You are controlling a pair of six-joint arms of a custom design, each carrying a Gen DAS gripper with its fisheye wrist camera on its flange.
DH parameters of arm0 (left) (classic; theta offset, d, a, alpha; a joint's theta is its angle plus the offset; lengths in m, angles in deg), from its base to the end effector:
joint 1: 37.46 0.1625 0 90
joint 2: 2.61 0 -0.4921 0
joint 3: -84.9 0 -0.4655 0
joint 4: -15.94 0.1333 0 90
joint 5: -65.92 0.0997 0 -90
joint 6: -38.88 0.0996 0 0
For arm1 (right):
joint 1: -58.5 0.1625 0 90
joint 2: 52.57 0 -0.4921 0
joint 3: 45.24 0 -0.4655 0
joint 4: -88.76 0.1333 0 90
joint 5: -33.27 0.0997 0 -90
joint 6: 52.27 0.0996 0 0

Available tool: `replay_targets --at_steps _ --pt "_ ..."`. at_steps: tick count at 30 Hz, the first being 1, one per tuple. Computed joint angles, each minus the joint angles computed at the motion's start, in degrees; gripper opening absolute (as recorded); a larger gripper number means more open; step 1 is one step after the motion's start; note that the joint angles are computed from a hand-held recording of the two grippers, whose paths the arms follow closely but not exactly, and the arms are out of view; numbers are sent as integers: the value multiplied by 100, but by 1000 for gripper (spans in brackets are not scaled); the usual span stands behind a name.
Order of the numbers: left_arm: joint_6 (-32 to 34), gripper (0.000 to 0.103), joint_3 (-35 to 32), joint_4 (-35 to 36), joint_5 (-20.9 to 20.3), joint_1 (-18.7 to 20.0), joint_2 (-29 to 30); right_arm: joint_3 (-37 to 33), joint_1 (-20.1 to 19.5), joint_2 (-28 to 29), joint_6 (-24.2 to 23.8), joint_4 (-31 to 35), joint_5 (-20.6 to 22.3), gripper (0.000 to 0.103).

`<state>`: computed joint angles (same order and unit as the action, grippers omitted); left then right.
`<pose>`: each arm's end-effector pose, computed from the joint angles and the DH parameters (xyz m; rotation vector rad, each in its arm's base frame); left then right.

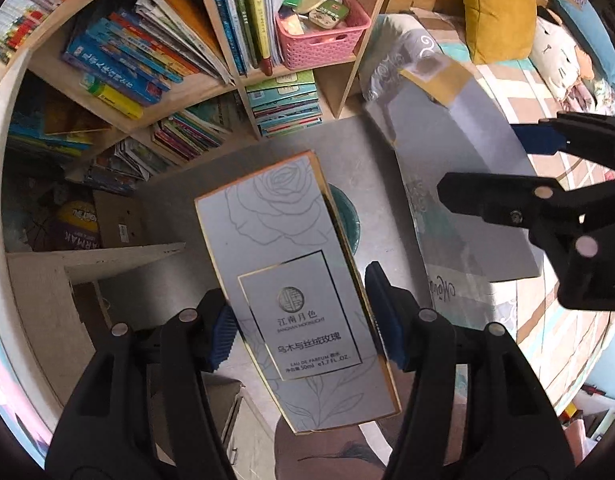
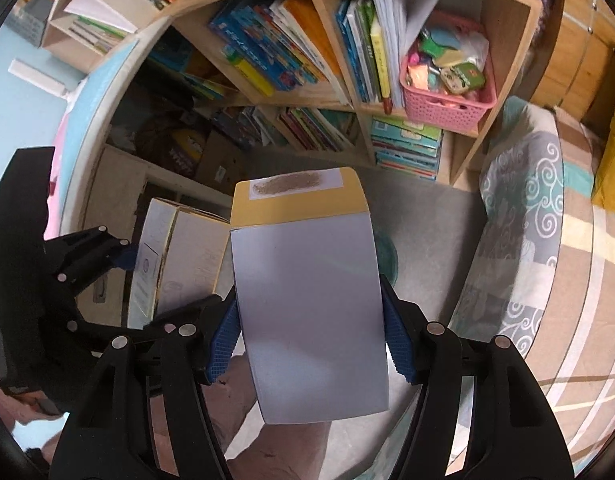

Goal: Collect trash
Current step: 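Carry both held boxes over to the green wastebasket on the floor, then open both tools to drop the boxes into the wastebasket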

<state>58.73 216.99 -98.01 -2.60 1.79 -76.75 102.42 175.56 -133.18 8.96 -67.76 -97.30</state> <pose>-0.2119 -0.3924 0.1087 1.6007 2.0038 0.6251 0.2252 -0.2901 0.1428 -0.7454 -2.4401 0.6483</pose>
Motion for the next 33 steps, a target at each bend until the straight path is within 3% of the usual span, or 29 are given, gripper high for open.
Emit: replay_targets --at_steps 1,5,6,8,29,33 --pt "-21 57 3 -13 11 -6 16 33 -41 -15 -29 -81 16 64" --pt "4 82 50 -197 111 -23 105 129 -188 -97 -127 -329 88 70" --pt "14 83 41 -185 131 -17 139 146 -205 -124 -72 -344 84 77" --pt "-15 87 2 -160 112 14 201 178 -216 -165 -50 -421 77 77" --pt "69 90 -1 -46 130 47 -50 69 110 -283 410 134 -75 77" --pt "77 95 13 -22 116 20 -199 11 269 -309 552 301 -108 77"
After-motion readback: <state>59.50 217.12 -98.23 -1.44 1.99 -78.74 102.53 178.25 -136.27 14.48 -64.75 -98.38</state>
